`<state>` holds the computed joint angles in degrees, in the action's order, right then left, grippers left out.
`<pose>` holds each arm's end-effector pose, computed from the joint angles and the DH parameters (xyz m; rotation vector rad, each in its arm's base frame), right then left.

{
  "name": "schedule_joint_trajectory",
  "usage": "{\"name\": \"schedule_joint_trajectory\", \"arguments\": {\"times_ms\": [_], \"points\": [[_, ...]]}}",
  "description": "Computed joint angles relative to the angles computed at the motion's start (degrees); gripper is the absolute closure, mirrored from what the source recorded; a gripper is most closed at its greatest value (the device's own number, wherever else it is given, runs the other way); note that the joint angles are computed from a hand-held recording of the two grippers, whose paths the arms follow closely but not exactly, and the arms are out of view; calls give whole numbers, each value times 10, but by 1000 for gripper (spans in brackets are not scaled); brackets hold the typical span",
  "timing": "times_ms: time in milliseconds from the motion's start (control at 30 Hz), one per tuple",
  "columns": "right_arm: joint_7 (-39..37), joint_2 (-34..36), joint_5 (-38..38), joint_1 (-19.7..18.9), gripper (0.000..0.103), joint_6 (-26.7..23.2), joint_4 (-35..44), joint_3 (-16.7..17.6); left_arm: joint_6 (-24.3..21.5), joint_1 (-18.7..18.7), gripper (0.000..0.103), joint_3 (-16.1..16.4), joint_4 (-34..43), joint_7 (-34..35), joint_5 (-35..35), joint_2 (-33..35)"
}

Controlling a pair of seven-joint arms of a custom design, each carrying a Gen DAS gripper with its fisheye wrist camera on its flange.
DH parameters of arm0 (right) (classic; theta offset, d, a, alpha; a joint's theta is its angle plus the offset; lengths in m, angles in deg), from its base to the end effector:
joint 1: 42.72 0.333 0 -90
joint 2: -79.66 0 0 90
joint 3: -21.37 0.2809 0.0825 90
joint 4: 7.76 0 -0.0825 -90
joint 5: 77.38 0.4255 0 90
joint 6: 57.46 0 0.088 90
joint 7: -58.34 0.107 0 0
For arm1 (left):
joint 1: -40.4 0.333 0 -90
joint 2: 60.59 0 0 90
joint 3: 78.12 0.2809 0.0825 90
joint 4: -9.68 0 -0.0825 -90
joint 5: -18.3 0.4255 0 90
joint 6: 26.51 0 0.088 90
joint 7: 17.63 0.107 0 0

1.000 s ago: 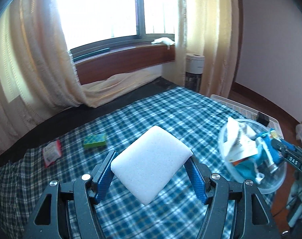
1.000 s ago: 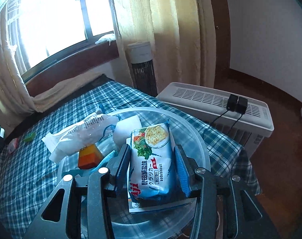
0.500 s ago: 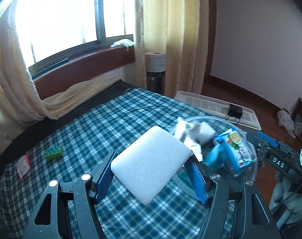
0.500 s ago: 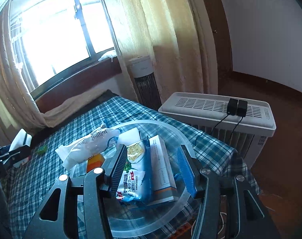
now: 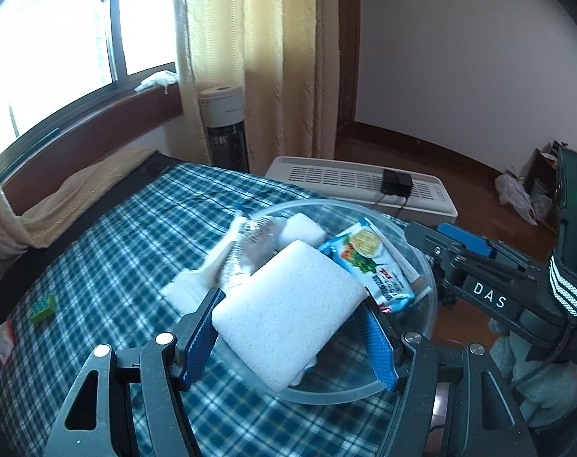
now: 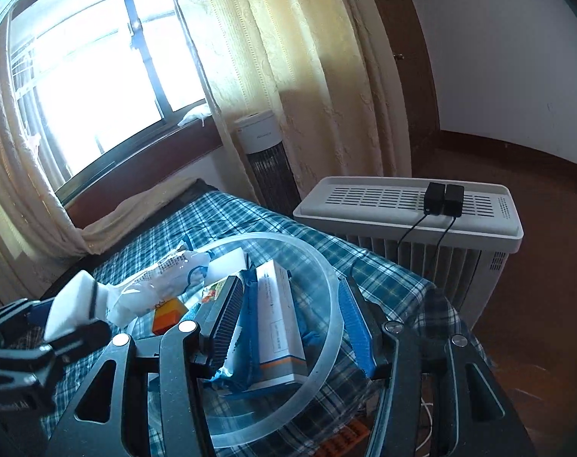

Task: Organize objects
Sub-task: 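Release the cracker packet and white sponge into the bowl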

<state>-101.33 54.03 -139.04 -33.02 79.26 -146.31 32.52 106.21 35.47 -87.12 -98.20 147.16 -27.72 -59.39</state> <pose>0.4727 0.1735 0.4708 -0.7860 2.1792 -0.9826 0.6208 -0.1674 0.4939 -0.6248 2.6585 -1.1055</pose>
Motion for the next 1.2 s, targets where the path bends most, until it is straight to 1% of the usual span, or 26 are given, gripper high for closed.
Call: {"name": "schedule_joint_trajectory", "arguments": {"times_ms": [67, 167, 233, 333, 667, 733, 833, 933, 1067, 1200], "points": [[1, -1, 0, 0, 49, 4, -2, -1, 1, -2, 31, -2, -6, 3, 2, -2], [2, -2, 1, -1, 49, 7, -5, -2, 0, -5, 29, -4, -12, 8, 0, -1], [3, -2, 2, -2, 49, 8, -6, -2, -2, -7, 22, -4, -14, 8, 2, 1], [5, -3, 1, -3, 49, 10, -8, -2, -7, -7, 18, -4, -14, 3, 6, 2], [4, 2, -1, -1, 49, 4, 3, 3, -11, -2, 16, 0, -12, -1, 0, -2], [2, 6, -2, 1, 49, 2, 8, 4, -12, 0, 12, 2, -13, 1, -4, -4], [-2, 11, -3, 4, 49, 0, 16, 5, -11, 3, 11, 4, -11, 1, -10, -7], [-2, 17, -4, 7, 49, -1, 24, 5, -11, 6, 7, 7, -7, -5, -12, -6], [1, 28, -7, 11, 45, -3, 36, 7, -9, 11, 6, 9, 1, -11, -16, -1], [-2, 42, -13, 16, 44, -1, 51, 6, 1, 17, 6, 10, 9, -15, -16, 5]]}}
